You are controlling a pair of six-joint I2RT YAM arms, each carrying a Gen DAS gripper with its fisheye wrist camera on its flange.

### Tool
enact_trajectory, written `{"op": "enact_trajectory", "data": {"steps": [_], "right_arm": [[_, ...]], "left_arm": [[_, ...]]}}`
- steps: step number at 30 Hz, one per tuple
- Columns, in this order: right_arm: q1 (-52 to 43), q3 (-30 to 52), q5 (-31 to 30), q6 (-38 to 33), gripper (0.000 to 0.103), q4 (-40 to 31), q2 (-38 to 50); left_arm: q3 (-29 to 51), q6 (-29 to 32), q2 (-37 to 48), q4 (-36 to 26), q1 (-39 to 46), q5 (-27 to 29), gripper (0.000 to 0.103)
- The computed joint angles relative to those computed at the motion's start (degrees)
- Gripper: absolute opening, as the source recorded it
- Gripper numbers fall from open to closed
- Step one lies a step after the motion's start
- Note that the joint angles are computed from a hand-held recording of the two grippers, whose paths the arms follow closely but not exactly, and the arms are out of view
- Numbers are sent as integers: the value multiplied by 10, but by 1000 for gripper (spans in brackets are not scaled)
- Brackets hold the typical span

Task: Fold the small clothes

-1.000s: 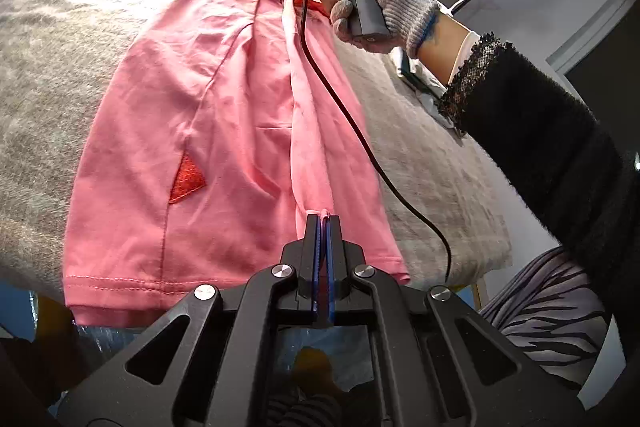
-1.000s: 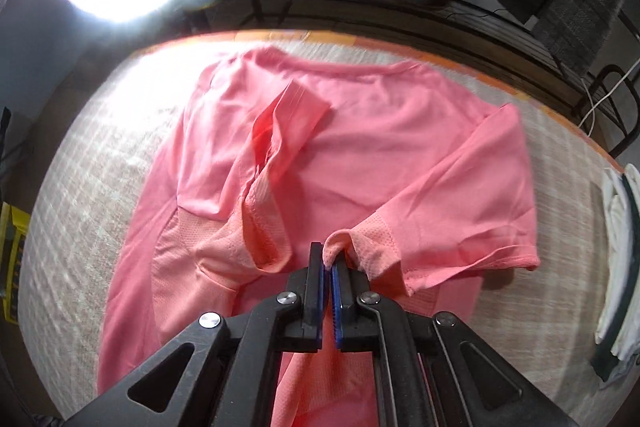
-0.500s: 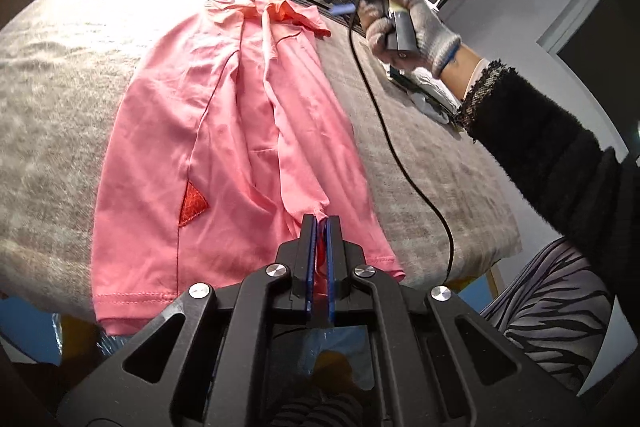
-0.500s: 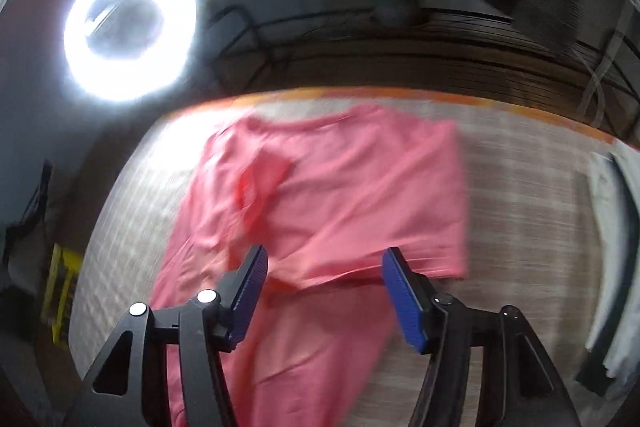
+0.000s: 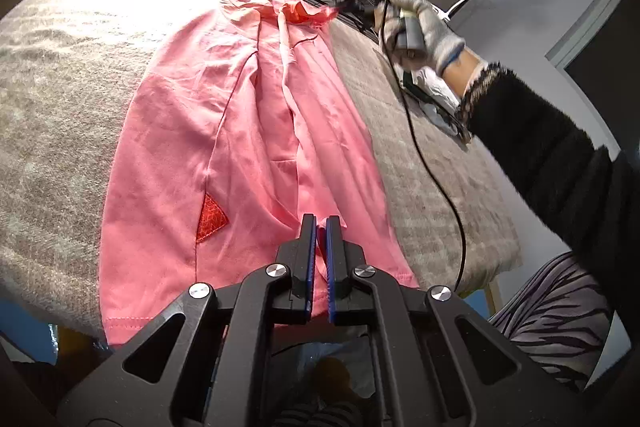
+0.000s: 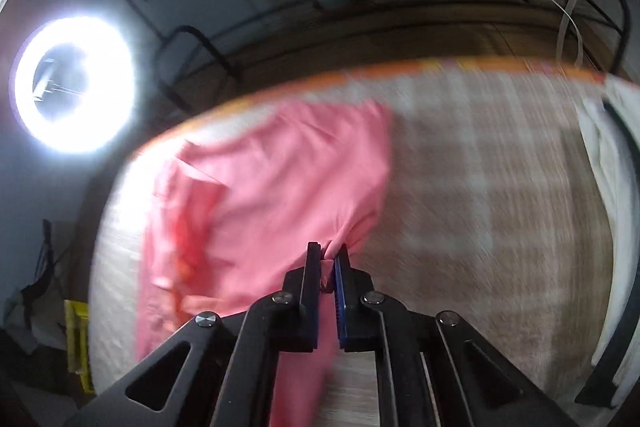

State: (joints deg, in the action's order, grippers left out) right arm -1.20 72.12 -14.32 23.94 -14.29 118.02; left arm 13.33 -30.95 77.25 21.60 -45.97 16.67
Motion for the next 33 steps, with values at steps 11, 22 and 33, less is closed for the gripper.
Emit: {"op": "enact_trajectory", "data": {"steps": [11, 22, 33], "right_arm": [[97, 390, 80, -34, 1, -218, 205], [120, 378, 91, -29, 23, -194, 228], [124, 26, 74, -7, 35, -117, -142]], "left_arm": [[1, 6, 1, 11, 23, 14, 0], [-16, 14, -66, -31, 56, 24, 1], [-42, 44, -275, -181, 114, 40, 33]]}}
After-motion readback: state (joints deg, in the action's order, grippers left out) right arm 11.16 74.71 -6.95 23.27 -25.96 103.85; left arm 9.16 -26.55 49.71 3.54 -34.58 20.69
